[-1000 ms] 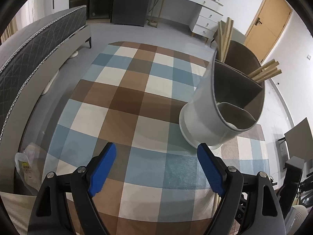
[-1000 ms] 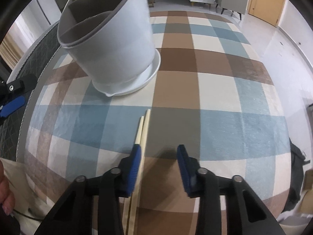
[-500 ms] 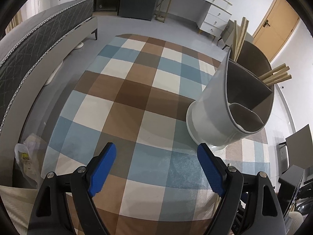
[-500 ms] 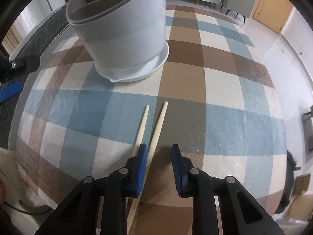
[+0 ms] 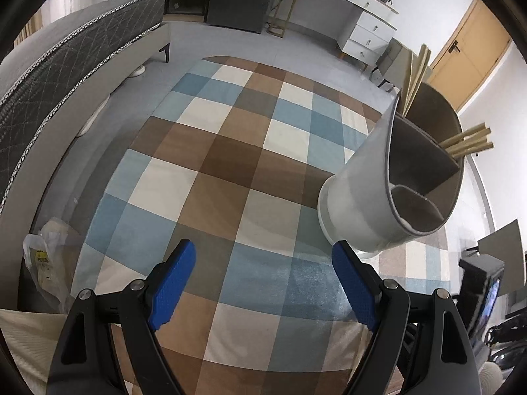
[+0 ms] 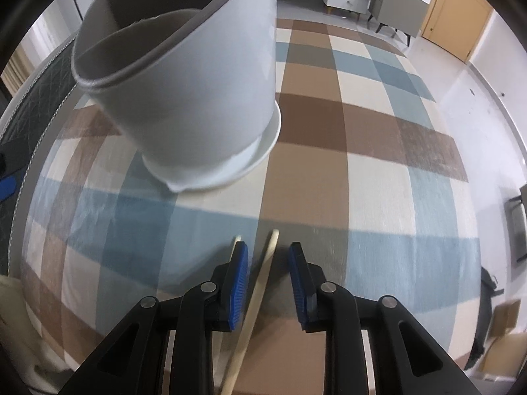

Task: Organize utensils
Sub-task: 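Close the right gripper on one of the last chopsticks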

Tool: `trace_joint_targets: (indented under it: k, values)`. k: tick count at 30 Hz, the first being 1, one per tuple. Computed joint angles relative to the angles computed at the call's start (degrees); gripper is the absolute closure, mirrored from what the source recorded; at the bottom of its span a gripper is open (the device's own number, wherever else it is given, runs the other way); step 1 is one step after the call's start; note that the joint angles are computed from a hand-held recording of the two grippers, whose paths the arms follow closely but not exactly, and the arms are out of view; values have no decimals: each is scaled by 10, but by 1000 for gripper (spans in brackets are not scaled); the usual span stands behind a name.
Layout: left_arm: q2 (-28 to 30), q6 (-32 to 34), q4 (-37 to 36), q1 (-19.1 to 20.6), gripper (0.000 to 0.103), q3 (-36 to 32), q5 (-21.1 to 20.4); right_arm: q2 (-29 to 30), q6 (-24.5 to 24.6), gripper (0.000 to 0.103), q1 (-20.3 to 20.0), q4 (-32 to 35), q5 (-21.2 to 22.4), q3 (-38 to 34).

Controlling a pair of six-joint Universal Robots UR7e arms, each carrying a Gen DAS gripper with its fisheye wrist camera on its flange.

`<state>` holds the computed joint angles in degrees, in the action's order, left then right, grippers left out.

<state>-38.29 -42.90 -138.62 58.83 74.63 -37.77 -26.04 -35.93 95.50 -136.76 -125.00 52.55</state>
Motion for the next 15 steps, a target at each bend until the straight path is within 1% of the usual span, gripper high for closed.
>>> trace_joint_targets:
  k: [1, 3, 5, 6, 8, 10, 13, 15]
  values:
    - [0, -1, -1, 0, 22, -1, -2, 4, 1, 83, 0, 2, 2, -8]
    - [0, -2, 0, -1, 22, -2, -4, 10, 19, 99, -3, 17, 15, -26]
    - [2, -4, 7, -3, 22, -5, -3, 12, 50, 99, -10, 47, 39, -46]
    - [2, -8, 15, -3, 22, -8, -3, 18, 59, 100, -13, 57, 44, -60]
    - [3, -13, 24, -4, 22, -10, -7, 15, 85, 100, -19, 69, 59, -68]
    - [5, -12, 27, -7, 22, -11, -3, 8, 115, 100, -25, 80, 80, -72]
    - [11, 4, 26, -15, 22, -11, 14, -9, 152, 100, -36, 82, 121, -68]
    - [16, 9, 35, -18, 22, -16, 14, -23, 170, 100, -42, 72, 147, -55]
